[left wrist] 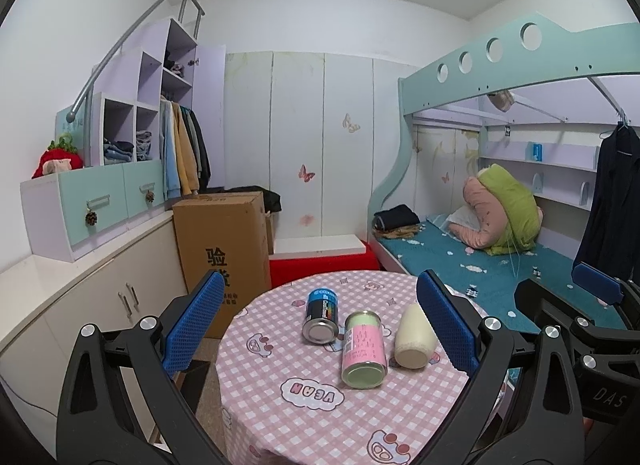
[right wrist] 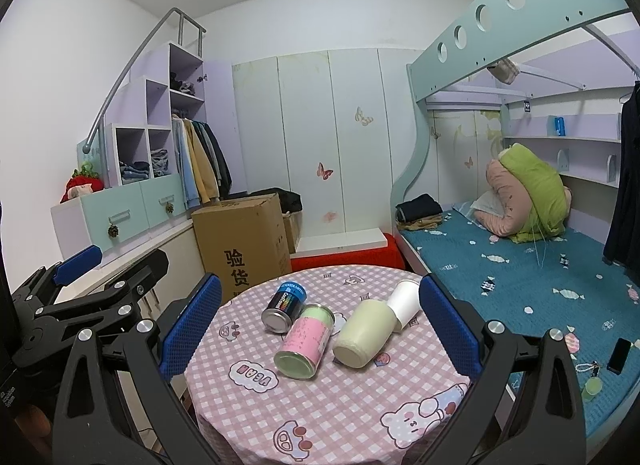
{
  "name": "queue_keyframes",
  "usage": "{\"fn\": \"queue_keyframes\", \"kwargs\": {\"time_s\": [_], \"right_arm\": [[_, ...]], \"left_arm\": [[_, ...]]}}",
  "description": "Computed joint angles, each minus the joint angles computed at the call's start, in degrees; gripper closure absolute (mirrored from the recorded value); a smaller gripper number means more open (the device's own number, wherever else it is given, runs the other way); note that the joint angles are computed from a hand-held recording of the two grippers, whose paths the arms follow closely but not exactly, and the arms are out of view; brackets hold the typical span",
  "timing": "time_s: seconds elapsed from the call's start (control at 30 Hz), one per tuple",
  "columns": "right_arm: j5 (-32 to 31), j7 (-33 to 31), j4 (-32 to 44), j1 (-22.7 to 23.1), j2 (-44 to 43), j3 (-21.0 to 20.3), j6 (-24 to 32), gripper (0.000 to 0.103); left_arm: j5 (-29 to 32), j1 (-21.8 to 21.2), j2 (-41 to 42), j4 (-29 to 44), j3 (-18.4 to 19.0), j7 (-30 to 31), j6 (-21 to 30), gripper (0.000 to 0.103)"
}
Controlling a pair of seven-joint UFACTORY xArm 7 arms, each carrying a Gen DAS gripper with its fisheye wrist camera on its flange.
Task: Flip cup upright
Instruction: 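Reach the left gripper down and grasp the lying pink-labelled glass jar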
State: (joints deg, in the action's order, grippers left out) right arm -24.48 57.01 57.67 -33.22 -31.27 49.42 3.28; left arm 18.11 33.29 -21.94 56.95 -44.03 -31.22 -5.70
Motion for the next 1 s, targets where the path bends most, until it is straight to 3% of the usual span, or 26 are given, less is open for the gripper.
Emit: {"fn": "queue_keyframes", "kwargs": {"time_s": [0.1,0.47,0.63,0.8,1.0], "right_arm": [[-0.4,-0.3,0.6,0.1,1.4,0.2,0.8,0.008],[-8.1,3.6,5.1,-2.7,12.0,4.0,5.5,0.008],[-14.3,7.4,7.2,-5.2,18.4,7.2,9.9,0.008],[-21.1,11.5,10.0,-4.8,26.5,8.2,15.3,0.008],[-29.2,16.1,13.2,-0.4,35.5,5.5,20.2,0.008]], "left_arm": [[0.9,-0.1,2.8,1.6,-0.7,0.4,1.7,0.006],[4.9,-12.5,20.0,11.1,6.2,3.6,12.6,0.006],[0.9,-17.2,29.9,18.1,7.1,10.2,19.9,0.006],[2.2,-24.0,37.1,24.3,11.7,9.7,24.8,0.006],[5.5,-33.3,44.6,32.4,20.0,7.4,30.7,0.006]]}}
